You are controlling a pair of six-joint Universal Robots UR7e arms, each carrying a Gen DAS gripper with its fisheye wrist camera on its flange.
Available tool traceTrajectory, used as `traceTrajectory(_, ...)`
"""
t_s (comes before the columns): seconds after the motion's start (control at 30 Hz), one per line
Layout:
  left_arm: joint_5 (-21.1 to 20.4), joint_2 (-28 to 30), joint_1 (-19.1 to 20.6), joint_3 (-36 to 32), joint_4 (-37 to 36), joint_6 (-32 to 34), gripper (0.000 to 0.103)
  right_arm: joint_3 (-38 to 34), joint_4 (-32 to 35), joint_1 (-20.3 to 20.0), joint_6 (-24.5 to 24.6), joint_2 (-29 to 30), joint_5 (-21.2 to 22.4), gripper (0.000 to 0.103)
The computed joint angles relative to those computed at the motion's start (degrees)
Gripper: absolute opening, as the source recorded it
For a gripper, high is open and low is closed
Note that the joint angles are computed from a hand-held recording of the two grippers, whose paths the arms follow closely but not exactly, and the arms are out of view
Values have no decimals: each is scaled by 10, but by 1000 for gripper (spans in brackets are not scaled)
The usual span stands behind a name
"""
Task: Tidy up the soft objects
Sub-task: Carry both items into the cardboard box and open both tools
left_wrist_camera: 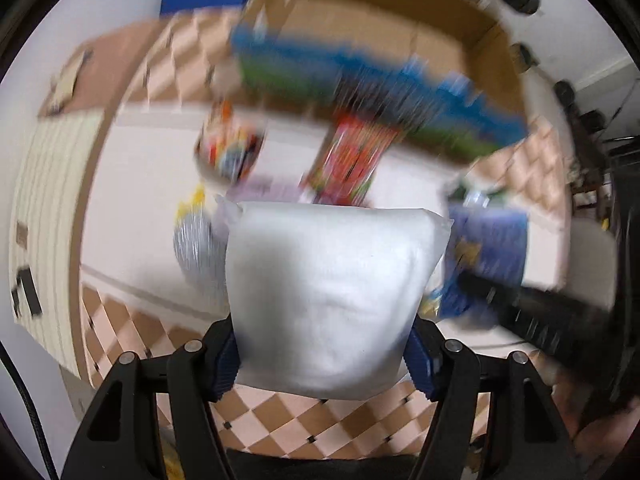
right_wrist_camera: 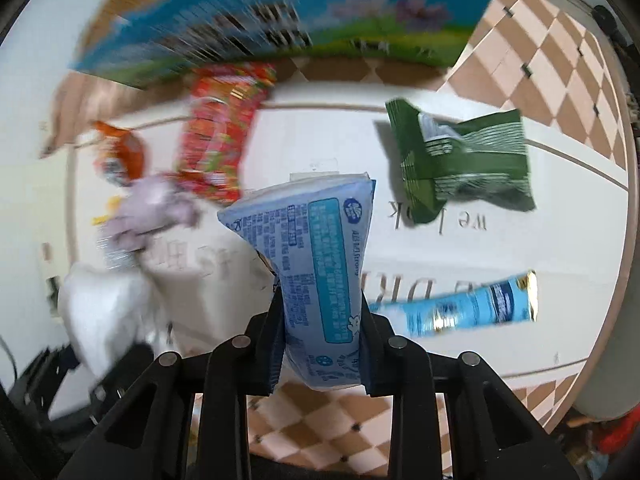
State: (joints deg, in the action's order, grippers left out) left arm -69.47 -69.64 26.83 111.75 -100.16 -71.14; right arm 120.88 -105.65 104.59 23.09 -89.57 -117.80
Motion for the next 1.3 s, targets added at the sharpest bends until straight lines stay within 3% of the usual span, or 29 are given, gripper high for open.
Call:
traceTrajectory(0.17,50,72,40,-145,18,102,66,-96,49,41,6,-22,25,32)
traceTrajectory(0.3,98,171,89,-287,51,185,66,-195,26,41,-11,57,14,32)
traceTrajectory(0.47,82,266,174,-415,67,256,66,-302,7,8,-11,167,-24,32)
traceTrajectory(0.7,47,377,249,-551,124,309,66,-405,-23,-47,-23,319,-38,32)
traceTrajectory(0.83,36,423,269,-611,159,329,66,-439,-27,-68,-30,366,-51,33)
traceTrajectory(1.13,22,463,276,-659,185,349,69,-490,-6,-91,-55,420,-68,35)
traceTrajectory(1.23,18,484,281,-701,210,357,69,-504,6,-95,-63,432,-68,38)
traceTrajectory(1.3,16,489,279,-711,220,356,72,-505,11,-96,-67,434,-70,49)
